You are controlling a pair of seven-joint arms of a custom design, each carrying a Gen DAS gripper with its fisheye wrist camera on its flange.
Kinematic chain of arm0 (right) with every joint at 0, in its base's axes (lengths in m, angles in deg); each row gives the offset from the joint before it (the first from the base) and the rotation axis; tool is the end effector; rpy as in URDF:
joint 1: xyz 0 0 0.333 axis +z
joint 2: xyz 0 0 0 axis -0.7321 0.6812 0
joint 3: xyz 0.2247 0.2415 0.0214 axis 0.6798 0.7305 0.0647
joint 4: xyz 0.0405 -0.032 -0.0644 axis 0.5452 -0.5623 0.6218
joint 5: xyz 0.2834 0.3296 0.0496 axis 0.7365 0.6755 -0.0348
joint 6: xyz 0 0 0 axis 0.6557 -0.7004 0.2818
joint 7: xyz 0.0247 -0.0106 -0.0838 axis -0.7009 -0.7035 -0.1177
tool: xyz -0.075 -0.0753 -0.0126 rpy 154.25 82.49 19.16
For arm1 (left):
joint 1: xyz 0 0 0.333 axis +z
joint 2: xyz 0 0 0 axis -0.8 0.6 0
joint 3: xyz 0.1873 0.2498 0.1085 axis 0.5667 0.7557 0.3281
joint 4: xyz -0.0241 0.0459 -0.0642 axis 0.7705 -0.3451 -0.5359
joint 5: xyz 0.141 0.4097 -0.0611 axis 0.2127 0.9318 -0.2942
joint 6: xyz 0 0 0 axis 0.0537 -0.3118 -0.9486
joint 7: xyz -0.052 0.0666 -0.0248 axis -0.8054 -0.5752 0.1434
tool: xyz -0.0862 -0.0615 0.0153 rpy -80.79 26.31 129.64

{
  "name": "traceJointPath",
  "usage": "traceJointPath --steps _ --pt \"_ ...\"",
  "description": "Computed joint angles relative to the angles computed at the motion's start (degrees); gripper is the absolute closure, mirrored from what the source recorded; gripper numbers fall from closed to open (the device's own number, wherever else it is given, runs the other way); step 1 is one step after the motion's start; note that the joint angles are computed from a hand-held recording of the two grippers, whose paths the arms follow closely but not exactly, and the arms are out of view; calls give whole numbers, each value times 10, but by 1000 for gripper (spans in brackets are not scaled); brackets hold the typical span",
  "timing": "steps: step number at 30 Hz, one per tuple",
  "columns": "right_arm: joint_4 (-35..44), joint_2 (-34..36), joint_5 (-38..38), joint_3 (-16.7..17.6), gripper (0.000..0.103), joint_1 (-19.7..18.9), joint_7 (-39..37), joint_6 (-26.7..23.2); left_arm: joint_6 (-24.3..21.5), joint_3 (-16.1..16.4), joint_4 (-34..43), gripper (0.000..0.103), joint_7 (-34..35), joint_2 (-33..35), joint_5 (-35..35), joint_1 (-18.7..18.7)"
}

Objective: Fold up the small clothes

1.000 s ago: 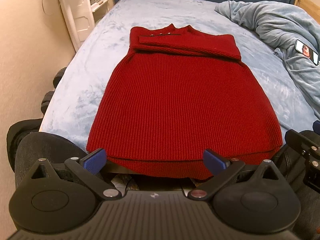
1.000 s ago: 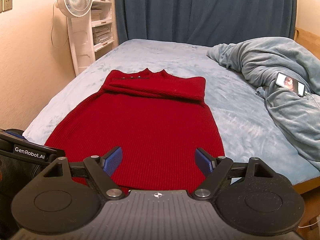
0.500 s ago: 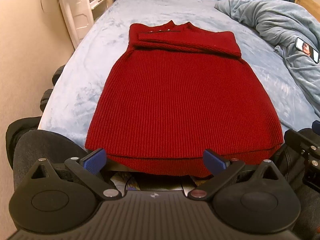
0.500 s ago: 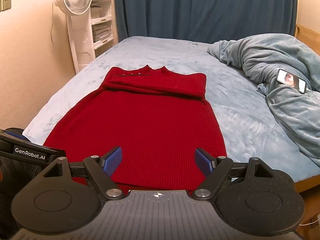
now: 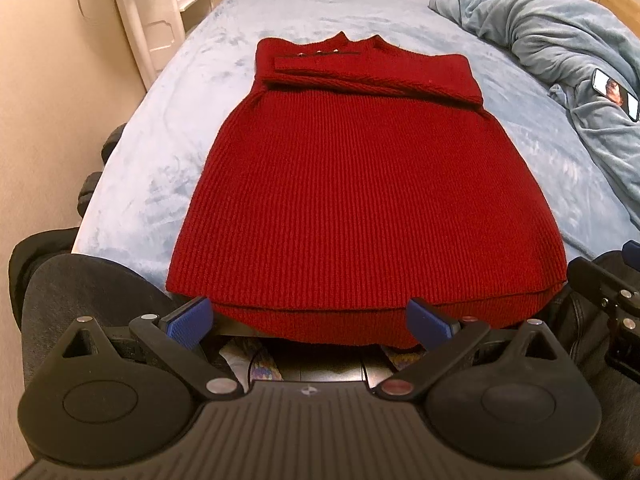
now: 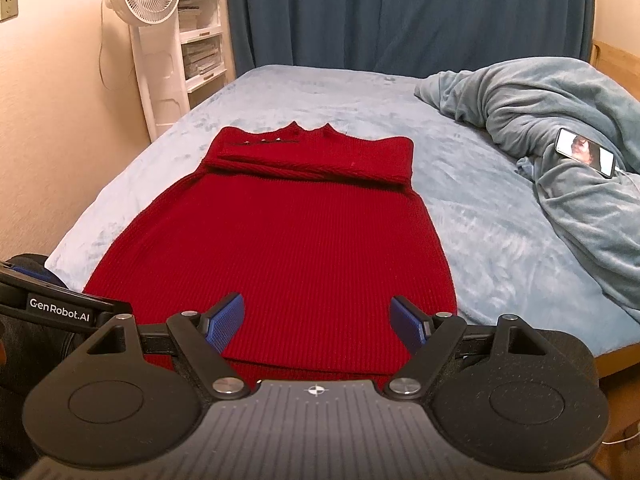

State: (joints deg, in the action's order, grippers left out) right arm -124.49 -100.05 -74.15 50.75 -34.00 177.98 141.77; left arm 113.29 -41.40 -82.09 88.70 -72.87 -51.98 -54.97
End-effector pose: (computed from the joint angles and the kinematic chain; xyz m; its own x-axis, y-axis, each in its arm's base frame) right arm 0.4853 0.2559 0.4901 -0.1597 -0.9871 -0.0097 -0.6479 0.1122 -0.7534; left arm 0.5993 -0.0901 0.4535 -0.2493 -0.9676 -0.0388 -0.8216 0.2326 -0.5205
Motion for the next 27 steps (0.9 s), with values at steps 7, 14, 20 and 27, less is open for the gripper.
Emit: traceJointPath --steps 7,14,20,27 --pt "5 9 18 -5 22 5 -17 0 -14 0 11 0 2 12 3 0" --pt "11 19 43 -13 22 8 -39 1 -34 0 30 0 3 28 5 3" --pt "17 29 68 -18 22 9 -49 -2 -49 -1 41 0 1 40 13 4" --pt "25 43 89 -27 22 12 -71 1 -75 -3 64 0 -5 60 26 2"
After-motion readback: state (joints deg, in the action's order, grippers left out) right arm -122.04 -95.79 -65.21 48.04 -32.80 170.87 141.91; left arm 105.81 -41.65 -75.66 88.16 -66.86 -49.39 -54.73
